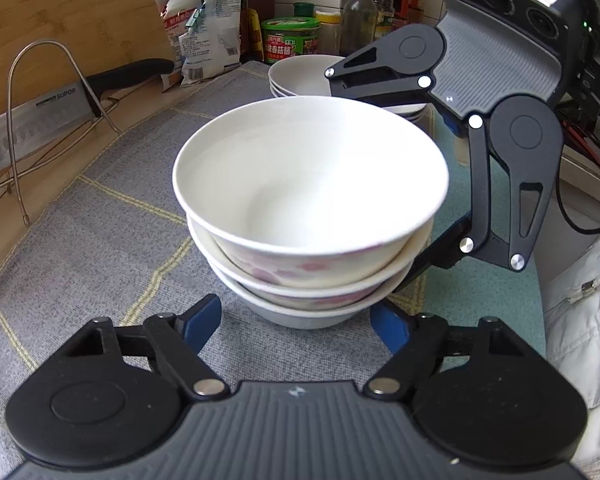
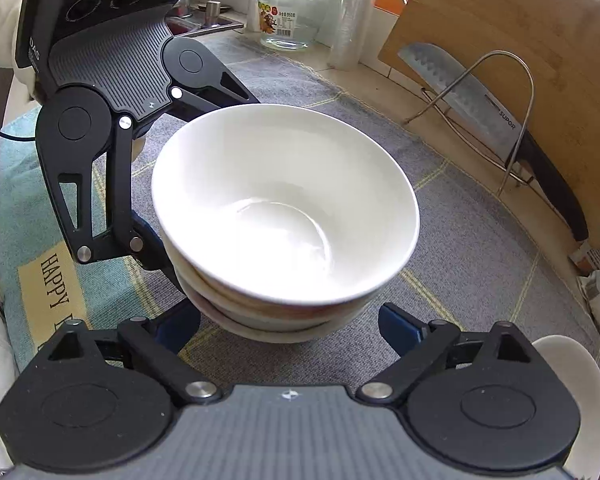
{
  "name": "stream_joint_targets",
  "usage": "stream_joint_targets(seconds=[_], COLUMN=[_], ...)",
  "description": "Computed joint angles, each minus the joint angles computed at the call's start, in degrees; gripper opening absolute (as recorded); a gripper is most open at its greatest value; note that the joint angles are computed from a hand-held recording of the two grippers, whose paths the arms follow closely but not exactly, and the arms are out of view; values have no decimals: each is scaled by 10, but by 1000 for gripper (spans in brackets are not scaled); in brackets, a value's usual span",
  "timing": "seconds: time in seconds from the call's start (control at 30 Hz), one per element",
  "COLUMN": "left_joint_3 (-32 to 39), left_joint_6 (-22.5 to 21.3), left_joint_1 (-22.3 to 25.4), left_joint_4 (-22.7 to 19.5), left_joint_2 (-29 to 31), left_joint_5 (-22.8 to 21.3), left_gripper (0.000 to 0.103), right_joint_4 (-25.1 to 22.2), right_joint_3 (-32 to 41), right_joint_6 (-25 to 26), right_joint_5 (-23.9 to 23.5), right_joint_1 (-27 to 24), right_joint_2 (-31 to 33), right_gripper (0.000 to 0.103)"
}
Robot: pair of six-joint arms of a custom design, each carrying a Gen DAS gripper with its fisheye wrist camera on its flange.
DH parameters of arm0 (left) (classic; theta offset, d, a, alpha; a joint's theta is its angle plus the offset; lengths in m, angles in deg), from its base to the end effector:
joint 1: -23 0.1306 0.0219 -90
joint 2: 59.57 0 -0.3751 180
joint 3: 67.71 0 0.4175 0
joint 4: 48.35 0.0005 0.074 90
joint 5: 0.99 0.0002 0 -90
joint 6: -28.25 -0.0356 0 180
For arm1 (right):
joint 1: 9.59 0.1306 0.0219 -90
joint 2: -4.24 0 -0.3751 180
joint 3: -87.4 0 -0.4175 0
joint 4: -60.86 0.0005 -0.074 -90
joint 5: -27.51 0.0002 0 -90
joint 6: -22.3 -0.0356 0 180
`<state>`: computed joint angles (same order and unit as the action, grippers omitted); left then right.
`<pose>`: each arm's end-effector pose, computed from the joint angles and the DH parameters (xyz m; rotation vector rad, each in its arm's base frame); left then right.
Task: Organize plates and bowls
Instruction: 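Lift and carry the bowl stack with both tools over the plate stack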
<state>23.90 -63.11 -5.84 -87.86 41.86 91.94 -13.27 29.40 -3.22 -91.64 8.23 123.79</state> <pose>0.5059 -0.2813 0.3438 0.6605 2.3590 -0.2765 0.6202 0.2170 0.3749 -1.8034 1.8971 0.4574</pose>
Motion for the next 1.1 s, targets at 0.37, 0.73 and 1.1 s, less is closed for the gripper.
stream_joint_targets(seconds=[0.37,0.73,1.1], left_joint_3=[19,25,34], left_joint_6=[-30,-38,-28], left_joint_1=[11,16,6], left_joint_4=[-16,-26,-46], left_joint_2=[16,21,21], left_joint_5=[36,52,31], left_gripper=[74,74,74], right_joint_4=[-76,-90,-94], right_joint_3=[66,72,70], right_joint_6=[37,37,43], right_joint_5=[-8,-5,-6], right_joint_1=[2,0,-1], right_joint_2=[38,38,35], right_gripper=[89,88,88])
